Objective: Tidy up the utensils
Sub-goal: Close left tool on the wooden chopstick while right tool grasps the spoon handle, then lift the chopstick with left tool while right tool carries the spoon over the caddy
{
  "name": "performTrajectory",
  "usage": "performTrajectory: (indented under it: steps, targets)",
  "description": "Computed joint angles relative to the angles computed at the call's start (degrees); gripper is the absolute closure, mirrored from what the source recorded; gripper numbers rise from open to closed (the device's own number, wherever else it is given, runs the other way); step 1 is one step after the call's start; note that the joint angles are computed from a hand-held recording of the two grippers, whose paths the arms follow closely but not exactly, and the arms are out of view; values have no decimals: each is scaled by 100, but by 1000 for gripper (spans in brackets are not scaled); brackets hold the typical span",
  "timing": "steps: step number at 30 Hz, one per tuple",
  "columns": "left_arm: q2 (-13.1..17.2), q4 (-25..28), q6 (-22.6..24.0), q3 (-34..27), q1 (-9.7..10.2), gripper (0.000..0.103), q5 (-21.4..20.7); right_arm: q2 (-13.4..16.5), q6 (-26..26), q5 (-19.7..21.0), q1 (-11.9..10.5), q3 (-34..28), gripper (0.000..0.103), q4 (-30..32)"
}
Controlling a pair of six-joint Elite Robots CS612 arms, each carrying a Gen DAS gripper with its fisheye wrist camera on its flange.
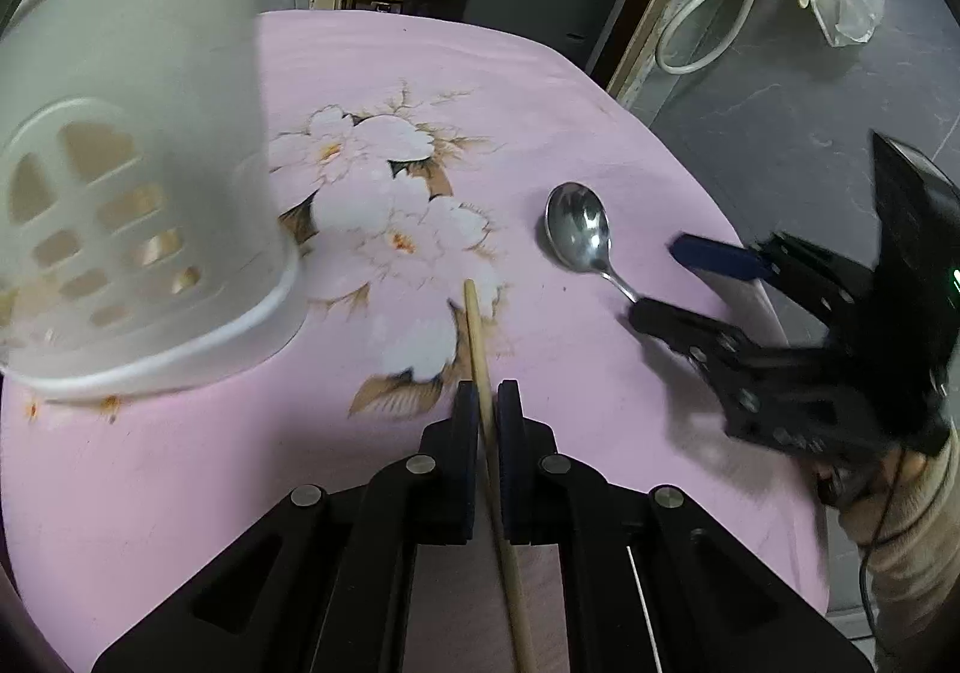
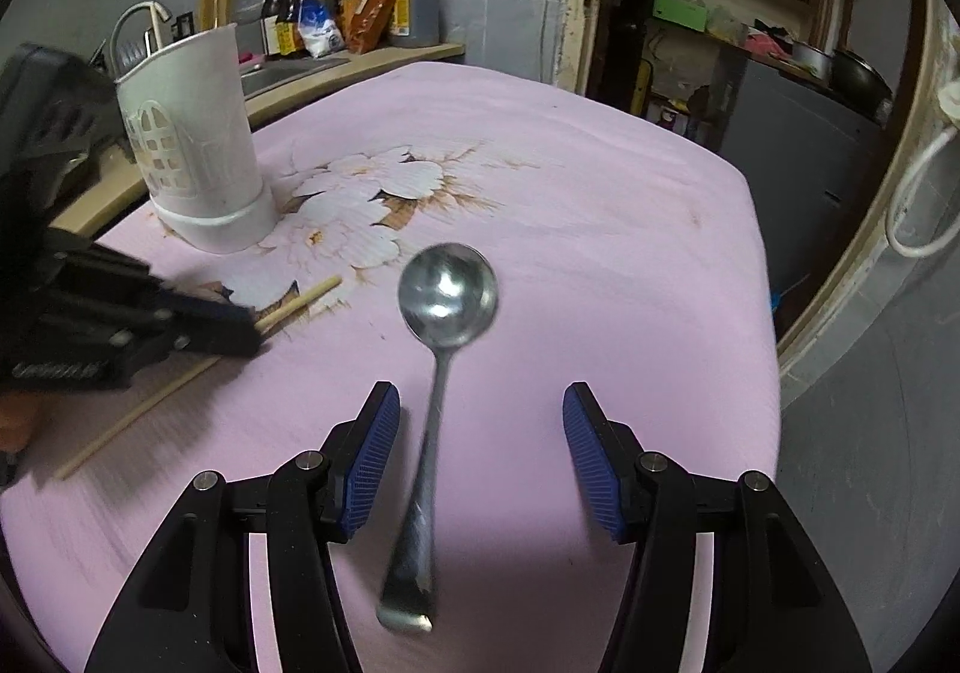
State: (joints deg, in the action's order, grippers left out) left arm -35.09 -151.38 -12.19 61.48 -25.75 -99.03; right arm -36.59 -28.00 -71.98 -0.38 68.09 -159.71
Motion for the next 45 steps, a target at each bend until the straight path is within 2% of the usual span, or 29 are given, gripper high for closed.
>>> performTrajectory:
  steps: [7,10,13,21,23,24,29,33,39,42,45]
  targets:
    - [-204,-365,204,429,4,100,77,193,-129,-119,128,-372,47,311]
    - [-226,-399,240,479,12,100,63,269,-211,-298,201,-504,47,363]
    - [-272,-338,403,533,-2,100,90,342,-159,-287,210,-655,47,479]
    - [-281,272,822,362,5,100,-16,369,-204,-230,196,-730,49,577]
    - [-276,430,942,311,11,99,-33,382,-152,-251,201,-747,60,557]
    - [-264,587,1053,246,10,99,-43,386,-109,-215,191,-756,62,569]
    - [-183,1213,1340,-68,40,97,-211,386,-156,-271,196,-737,62,491]
    - [-80,1434,1250,-276,87,97,-418,369,-70,-216,193,-702,62,456]
    - [-139,985,1076,-49,51,100,-336,221,56,-137,185,-351,62,-10]
    - [-197,697,935,134,98,100,-690,125,184,-31,163,-121,62,-394]
    - [-265,131,741,390,137,100,-950,26,296,80,145,130,62,-829]
